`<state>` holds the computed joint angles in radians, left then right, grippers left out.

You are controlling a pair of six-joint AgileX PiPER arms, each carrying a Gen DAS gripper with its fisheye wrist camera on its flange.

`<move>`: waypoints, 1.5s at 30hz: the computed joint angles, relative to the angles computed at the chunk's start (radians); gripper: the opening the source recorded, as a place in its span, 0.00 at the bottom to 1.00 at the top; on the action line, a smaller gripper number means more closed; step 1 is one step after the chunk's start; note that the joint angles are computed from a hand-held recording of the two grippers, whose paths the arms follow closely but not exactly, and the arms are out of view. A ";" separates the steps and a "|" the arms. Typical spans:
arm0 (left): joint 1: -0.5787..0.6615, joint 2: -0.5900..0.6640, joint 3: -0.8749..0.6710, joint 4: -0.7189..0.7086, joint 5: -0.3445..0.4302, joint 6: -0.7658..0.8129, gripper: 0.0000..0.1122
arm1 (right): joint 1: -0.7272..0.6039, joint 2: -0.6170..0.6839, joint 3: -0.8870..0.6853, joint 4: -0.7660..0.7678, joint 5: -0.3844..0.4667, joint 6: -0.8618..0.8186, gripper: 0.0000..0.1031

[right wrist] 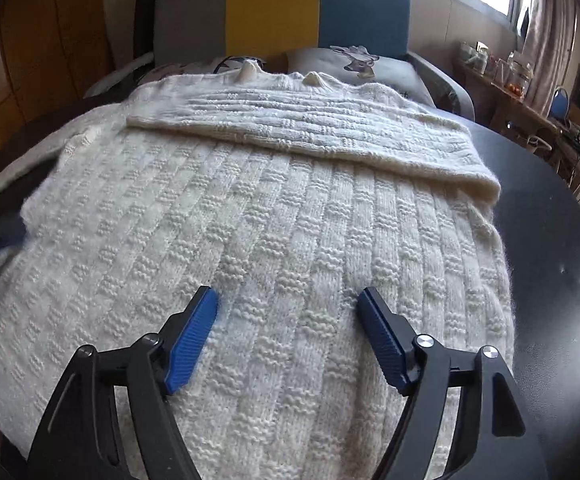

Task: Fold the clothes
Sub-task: 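Move both open grippers back over the sweater body, then grasp the other sleeve cuff with the left gripper and lift it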

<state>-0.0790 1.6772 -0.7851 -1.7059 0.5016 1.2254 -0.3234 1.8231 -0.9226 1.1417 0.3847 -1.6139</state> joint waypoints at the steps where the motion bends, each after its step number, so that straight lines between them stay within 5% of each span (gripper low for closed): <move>1: 0.063 -0.009 0.015 -0.018 0.043 0.009 0.26 | 0.003 -0.002 0.003 0.005 -0.006 -0.003 0.76; 3: 0.241 -0.019 0.029 0.018 0.115 -0.025 0.27 | 0.008 -0.003 0.007 0.011 -0.014 -0.006 0.77; 10: 0.682 0.118 -0.113 0.239 0.123 -0.268 0.28 | 0.009 0.009 0.000 0.016 -0.023 -0.008 0.81; 16: 0.844 0.294 -0.303 0.301 0.210 -0.456 0.29 | 0.016 0.016 -0.013 -0.018 -0.035 0.033 0.85; 28: 0.817 0.431 -0.485 0.282 0.207 -0.633 0.31 | 0.027 0.025 -0.030 -0.088 -0.057 0.129 0.93; 31: 0.799 0.438 -0.502 0.312 0.173 -0.684 0.16 | 0.028 0.024 -0.028 -0.088 -0.059 0.128 0.93; 32: 0.802 0.443 -0.509 0.333 0.170 -0.709 0.03 | 0.028 0.023 -0.028 -0.088 -0.060 0.128 0.93; 45: 0.738 0.391 -0.518 0.125 0.165 -0.528 0.03 | 0.073 -0.002 -0.030 -0.236 -0.113 0.252 0.92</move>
<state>0.6586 2.0682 -1.3032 -1.5805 0.6669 0.6972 -0.2504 1.8207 -0.9531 0.9055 0.2715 -1.3623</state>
